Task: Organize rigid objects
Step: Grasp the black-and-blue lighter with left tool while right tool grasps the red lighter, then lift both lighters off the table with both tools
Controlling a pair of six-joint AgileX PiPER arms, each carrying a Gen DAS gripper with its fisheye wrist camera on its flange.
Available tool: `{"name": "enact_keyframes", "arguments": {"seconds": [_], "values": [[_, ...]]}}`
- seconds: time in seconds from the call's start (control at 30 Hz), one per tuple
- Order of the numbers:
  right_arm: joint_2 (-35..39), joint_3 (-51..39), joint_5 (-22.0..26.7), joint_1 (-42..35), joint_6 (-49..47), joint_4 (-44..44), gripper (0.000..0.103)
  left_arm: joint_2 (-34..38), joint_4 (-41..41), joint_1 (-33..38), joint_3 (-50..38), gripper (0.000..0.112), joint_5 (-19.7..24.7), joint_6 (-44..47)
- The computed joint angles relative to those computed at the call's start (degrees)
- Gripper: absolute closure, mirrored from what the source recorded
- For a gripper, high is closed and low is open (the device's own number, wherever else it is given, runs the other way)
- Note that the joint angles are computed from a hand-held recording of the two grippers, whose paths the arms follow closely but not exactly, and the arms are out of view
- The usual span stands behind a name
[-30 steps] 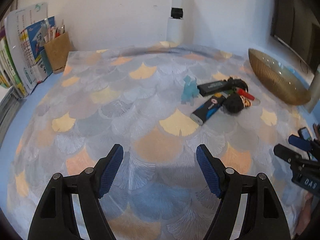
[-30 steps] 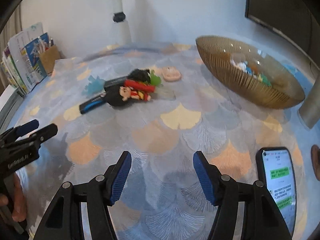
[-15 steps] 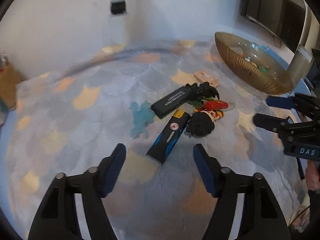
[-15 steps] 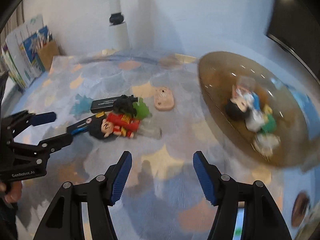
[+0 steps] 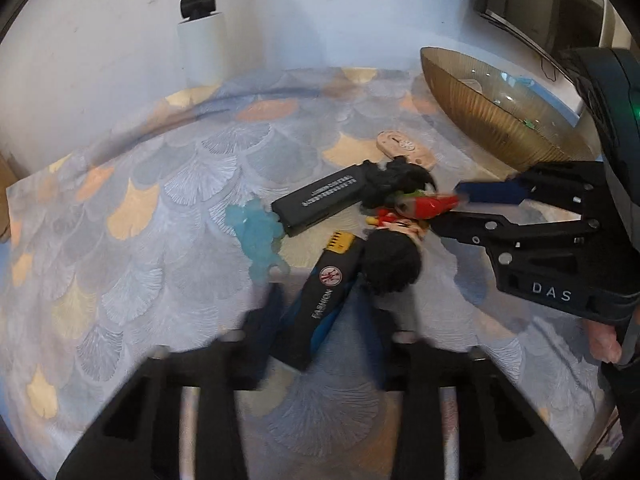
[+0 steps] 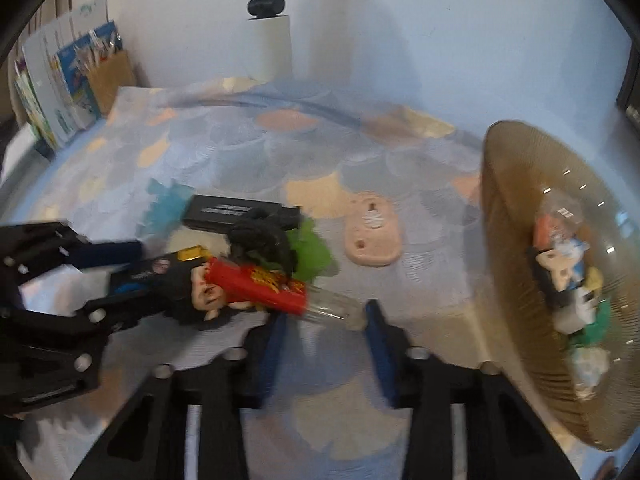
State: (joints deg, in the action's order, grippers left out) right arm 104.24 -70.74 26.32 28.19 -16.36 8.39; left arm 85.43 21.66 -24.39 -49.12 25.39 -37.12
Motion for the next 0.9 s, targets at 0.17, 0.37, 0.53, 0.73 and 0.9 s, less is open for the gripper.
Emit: {"name": "enact_keyframes", "arguments": {"seconds": [0.17, 0.37, 0.53, 0.73, 0.9], "values": [[-4.55, 5.92, -1.82, 3.78, 10.75, -9.86, 0.091, -4.28, 2.05, -1.96, 4.03, 0.092, -0.82, -5.56], [-14.6, 15.56, -1.85, 1.24, -1.67, 7.68, 0.093, -15.75, 1.22, -3.45, 13.06, 0.092, -0.28, -11.58], [-20.41, 21.03, 4.0, -3.83, -16.08, 25.0, 0.093, -20.24, 2.8, -6.3, 16.82, 0.092, 1.22, -17.11], [-22.86, 25.39, 2.5, -4.73, -14.19, 25.36, 0.089, -19.37, 9.15, -9.92, 17.47, 0.079, 2.12, -25.59], [-19.2, 24.48, 4.62, -8.08, -17.16, 27.78, 0.068, -17.49, 13.52, -11.66, 17.19, 0.075, 2.8, -31.24]]}}
